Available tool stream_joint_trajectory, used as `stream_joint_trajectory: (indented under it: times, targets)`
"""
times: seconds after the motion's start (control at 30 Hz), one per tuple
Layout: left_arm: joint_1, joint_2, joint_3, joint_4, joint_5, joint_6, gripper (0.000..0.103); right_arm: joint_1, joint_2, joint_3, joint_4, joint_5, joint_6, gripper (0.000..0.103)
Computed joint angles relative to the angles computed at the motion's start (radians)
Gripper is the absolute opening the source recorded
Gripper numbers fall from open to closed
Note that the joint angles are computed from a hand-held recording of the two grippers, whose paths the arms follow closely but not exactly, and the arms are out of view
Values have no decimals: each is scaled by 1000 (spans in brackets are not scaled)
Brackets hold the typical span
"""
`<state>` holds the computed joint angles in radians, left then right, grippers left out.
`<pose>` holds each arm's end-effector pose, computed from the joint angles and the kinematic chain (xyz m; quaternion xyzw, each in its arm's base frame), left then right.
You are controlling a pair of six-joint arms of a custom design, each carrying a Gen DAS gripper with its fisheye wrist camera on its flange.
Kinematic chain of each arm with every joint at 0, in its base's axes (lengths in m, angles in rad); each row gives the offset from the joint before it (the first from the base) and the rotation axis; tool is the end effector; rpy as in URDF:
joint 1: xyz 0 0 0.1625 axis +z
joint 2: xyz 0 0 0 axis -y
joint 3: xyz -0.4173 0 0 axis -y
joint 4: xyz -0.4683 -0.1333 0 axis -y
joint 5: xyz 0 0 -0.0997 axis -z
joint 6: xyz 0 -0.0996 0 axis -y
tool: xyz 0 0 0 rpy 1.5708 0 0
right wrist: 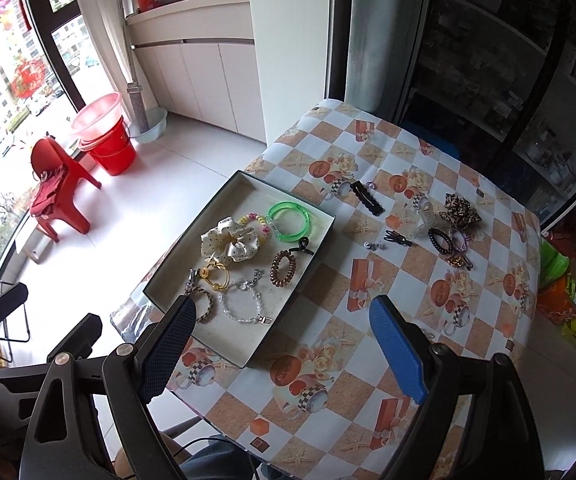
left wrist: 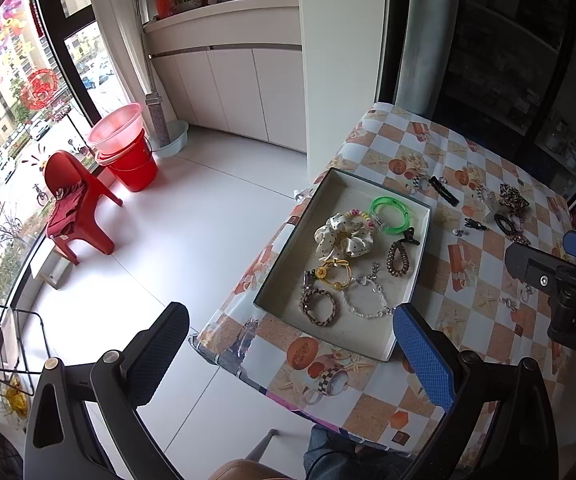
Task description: Organize jewelry
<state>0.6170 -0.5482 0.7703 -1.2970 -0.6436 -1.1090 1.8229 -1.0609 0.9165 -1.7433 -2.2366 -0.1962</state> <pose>-0.5882 -0.6784 0.1768 0.0422 0.8730 -0.2592 0.4110 0.2656 -0.7435 0.5507 0.1572 -0.9214 0.1581 0.3184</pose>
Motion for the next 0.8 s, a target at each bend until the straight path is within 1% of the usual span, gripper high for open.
stream_joint_trajectory:
  times: [0.8]
  targets:
    - [-5, -8, 15, -6, -11, -16, 103, -2, -5, 9, 23, 7, 10, 90]
